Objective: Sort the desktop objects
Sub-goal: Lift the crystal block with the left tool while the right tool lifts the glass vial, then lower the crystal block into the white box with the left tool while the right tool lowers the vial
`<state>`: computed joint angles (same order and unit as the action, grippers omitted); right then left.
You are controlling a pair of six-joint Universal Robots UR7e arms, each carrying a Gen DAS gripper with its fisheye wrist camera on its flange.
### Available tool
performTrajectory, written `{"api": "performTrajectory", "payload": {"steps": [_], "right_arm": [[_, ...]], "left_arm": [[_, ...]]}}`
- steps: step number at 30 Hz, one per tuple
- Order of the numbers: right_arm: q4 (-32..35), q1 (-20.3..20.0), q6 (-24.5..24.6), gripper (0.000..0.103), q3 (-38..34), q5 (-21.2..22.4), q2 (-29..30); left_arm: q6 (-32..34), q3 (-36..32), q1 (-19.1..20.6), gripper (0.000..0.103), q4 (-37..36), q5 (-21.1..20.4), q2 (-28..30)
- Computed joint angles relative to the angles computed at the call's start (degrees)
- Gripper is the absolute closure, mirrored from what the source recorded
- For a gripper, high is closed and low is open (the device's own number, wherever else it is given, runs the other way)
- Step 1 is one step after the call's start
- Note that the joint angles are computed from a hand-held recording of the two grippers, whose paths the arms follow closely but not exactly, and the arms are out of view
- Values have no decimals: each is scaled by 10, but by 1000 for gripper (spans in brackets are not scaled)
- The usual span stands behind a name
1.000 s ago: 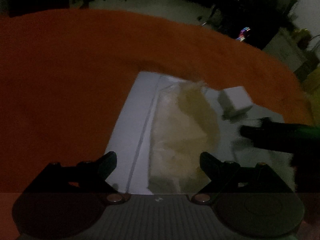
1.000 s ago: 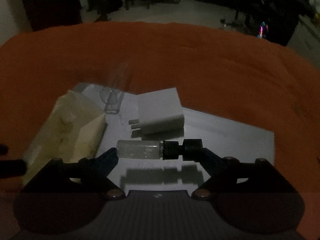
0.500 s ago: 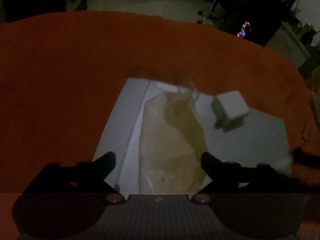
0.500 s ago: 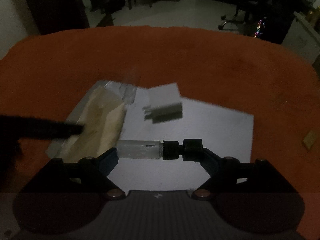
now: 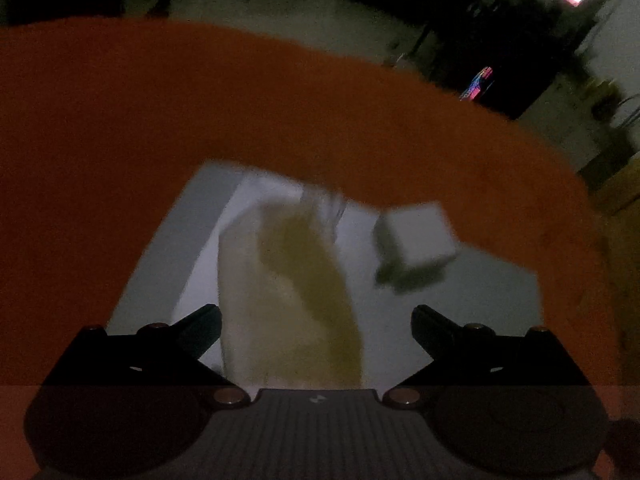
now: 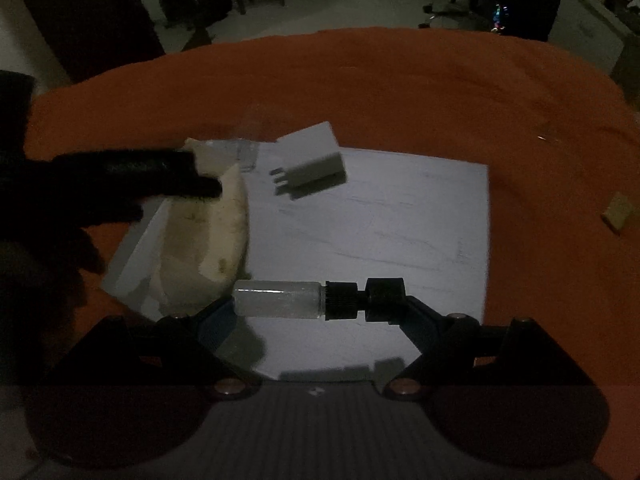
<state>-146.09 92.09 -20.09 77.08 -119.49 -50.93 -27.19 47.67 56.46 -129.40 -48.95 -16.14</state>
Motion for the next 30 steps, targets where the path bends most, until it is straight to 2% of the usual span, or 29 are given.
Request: {"api": "performTrajectory", "payload": {"steps": [3, 4, 5, 6, 7, 9, 10, 12, 14, 18, 22, 30], "right_arm": [[-2, -3, 8, 13, 10, -1, -8], [-3, -4, 7, 13, 13, -1, -10], [-7, -4, 4, 13, 17, 3, -12], [-11, -5, 0, 14, 21, 7, -13], [-14, -6, -3, 13, 24, 11, -15], [-22, -7, -10, 14, 31, 19, -18], [-23, -8, -8, 14, 32, 22, -18], [-27, -8, -10, 13, 33, 23, -16], [-30, -9, -13, 14, 34, 23, -14], [-42, -8, -12, 14, 43, 34, -20], [-67, -3, -26, 14, 61, 50, -35], [-94, 4, 5, 14, 87, 109, -77]], "left_arm": [[-38, -47, -3, 1, 99, 37, 25], [-68, -68, -1, 1, 136, 38, 32], [-100, -90, 4, 6, 178, 30, 39], [-117, -102, 8, 23, 202, 20, 42], [-112, -101, 12, 29, 203, 7, 39], [-81, -88, 14, 52, 184, -4, 33], [-57, -83, 10, 56, 179, 5, 32], [-20, -64, 3, 73, 155, 28, 28], [13, -44, -3, 80, 125, 38, 22], [54, -29, -13, 89, 97, 45, 16], [112, 16, -30, 94, 43, 42, -14], [183, 148, -73, 95, -48, -28, -121]]}}
